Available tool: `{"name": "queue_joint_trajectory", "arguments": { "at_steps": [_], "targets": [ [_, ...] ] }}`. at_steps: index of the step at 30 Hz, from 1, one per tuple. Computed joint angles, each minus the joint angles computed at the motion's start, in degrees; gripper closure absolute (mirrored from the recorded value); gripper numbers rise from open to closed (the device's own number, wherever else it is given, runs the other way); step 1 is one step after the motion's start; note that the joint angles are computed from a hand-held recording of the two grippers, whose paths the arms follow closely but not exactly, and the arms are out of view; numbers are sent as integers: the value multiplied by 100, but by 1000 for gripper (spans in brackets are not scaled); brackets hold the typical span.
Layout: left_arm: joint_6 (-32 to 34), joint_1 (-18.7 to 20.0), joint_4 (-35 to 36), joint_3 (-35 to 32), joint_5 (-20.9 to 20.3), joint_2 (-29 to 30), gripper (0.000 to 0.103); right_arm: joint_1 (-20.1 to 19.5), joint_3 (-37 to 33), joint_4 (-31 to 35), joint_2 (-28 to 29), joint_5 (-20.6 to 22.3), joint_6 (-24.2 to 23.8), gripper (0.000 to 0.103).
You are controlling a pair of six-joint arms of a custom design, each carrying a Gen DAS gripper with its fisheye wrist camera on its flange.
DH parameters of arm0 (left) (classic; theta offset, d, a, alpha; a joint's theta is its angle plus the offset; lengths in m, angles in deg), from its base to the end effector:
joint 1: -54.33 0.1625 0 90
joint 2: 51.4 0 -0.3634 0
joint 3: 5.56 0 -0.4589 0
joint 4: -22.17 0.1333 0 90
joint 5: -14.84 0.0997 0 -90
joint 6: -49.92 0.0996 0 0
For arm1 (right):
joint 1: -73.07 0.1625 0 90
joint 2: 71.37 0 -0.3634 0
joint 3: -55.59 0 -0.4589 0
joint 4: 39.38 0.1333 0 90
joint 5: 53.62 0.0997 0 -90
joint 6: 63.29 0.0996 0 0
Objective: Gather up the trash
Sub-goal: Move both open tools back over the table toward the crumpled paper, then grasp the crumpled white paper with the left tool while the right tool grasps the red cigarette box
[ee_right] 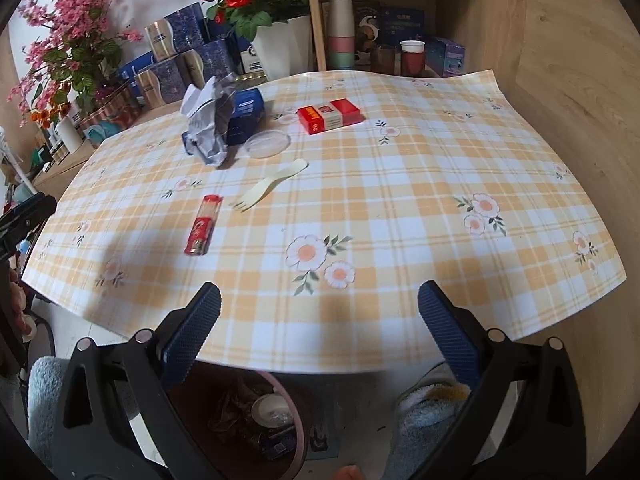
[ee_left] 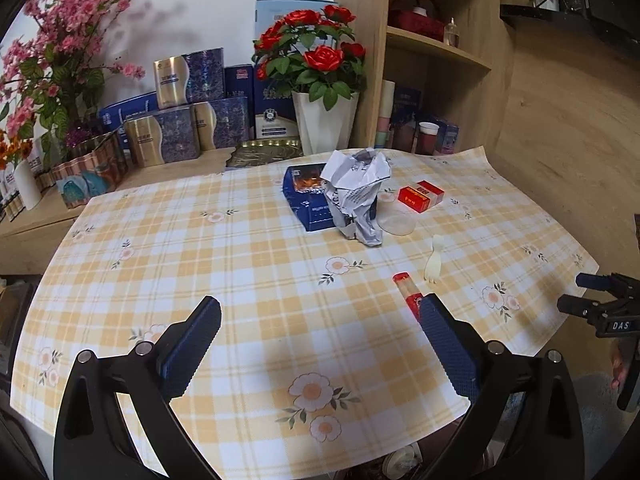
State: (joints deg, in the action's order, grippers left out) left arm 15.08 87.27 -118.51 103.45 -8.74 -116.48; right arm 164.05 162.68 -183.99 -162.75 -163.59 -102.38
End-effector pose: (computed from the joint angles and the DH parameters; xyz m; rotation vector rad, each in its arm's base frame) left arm -0.3708 -0.5078 0.1458 0.3358 2.1444 -1.1094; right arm 0.1090 -0.5676 0.3913 0.7143 -2.4148 0.6945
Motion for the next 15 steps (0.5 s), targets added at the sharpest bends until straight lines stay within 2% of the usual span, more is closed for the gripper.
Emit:
{"name": "queue_joint_trajectory", "arguments": {
  "at_steps": [4, 9, 15],
  "targets": [
    [437, 177, -474, -180, -262, 191, 6, -16, -212, -155, 260, -35, -90, 6],
    [972, 394, -949, -494, -338, 527, 6, -88, -628, -102, 654, -39, 103, 6],
    [1828, 714, -1389, -1046, -525, 978, 6, -92, -1081, -245, 1149, -89, -71, 6]
  ]
}}
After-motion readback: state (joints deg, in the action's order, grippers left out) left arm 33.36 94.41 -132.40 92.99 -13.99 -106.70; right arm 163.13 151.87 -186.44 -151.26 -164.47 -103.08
